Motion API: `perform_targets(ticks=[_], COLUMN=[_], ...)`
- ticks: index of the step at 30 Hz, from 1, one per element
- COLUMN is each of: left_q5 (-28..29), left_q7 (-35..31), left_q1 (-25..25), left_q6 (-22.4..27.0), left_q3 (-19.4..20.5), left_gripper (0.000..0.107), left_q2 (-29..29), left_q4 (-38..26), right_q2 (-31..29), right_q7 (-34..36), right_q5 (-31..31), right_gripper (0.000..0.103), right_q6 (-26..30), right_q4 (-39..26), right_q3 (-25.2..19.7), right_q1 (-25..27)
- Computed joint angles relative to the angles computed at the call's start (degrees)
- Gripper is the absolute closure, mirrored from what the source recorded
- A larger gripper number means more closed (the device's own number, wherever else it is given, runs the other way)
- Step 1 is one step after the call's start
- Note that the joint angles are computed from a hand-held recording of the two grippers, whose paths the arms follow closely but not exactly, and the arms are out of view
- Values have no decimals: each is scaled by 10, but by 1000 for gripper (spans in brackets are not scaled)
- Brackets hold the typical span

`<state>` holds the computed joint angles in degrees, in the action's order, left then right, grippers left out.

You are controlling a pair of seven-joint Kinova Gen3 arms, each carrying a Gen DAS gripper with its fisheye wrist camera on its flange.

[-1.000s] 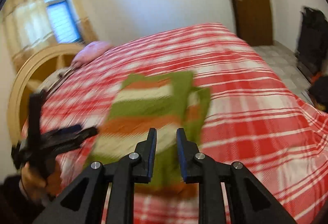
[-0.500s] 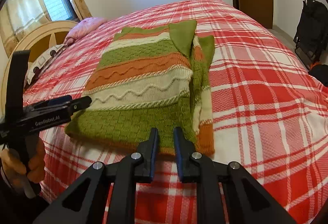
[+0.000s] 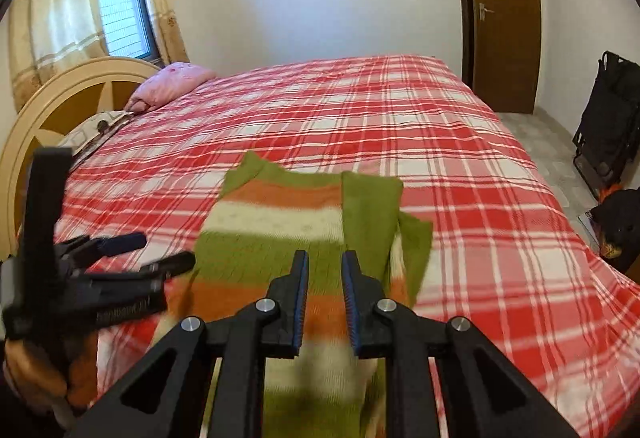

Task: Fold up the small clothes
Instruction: 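Grasp the sweater side edge with the right gripper and fold it inward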

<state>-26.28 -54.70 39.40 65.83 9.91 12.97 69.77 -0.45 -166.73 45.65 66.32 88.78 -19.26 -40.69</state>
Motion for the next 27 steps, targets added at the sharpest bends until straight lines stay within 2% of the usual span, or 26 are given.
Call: perform_targets(ticks=[3,8,15,21,27], left_q5=[-2,5,6,-12,-19], left_q7=[-15,-18,-30,-18,-12], left_q1=[7,23,41,61,65], left_q6=[12,13,10,8,0], left_q3=[-1,-17,-33,-48,-52], left_gripper=[30,30,29,18,12], left_q2=[32,65,91,104,110], left_q4=[-37,-69,-91,-97,-96], right_q2=[21,55,64,84,71], right_q7=[22,71,24,18,-22], right_q5=[-16,-83,-58,-53,-67], right_gripper=[85,85,86,88,88], right_q6=[-7,-33,-25,-5,-53], right_q4=[-17,-24,-10,-32,-8], right_q3=[26,51,75,87,106], right_q1=[14,52,31,29,43])
